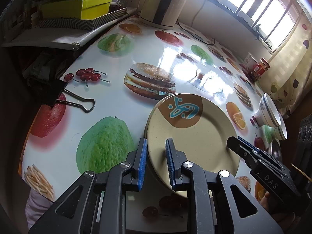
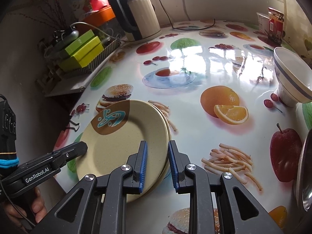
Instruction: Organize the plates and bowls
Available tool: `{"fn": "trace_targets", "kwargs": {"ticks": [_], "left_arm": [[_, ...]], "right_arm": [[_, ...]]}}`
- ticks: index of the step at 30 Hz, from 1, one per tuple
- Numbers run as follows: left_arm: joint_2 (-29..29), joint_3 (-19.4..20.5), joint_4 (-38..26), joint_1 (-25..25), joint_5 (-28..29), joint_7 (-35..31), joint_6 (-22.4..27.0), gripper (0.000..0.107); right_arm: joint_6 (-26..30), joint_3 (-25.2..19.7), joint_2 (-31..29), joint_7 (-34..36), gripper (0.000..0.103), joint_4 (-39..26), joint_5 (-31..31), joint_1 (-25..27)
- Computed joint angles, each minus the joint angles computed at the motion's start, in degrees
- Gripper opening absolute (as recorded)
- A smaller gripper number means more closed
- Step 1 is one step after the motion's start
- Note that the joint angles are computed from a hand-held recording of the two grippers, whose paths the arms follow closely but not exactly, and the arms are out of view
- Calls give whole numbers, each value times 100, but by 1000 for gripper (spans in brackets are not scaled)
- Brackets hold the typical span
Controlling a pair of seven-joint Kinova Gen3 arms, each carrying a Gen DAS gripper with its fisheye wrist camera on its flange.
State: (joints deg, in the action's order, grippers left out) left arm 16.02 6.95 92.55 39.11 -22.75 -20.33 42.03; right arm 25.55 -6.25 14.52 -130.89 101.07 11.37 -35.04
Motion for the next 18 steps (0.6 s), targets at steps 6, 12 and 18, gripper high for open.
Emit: {"fn": "trace_targets", "kwargs": {"ticks": [6,12,18], "left_arm": [[44,-59,-32,209,-345,234,122,20],[62,-56,-9,277,-534,324,138,25],[115,-129,0,475,-891,617,268,40]], "right_arm": [[2,25,-21,-66,22,20,64,-26],[-13,116,-63,-303,26,64,340,-159],[-64,190,-65,-637,36,120,637,-256]]}}
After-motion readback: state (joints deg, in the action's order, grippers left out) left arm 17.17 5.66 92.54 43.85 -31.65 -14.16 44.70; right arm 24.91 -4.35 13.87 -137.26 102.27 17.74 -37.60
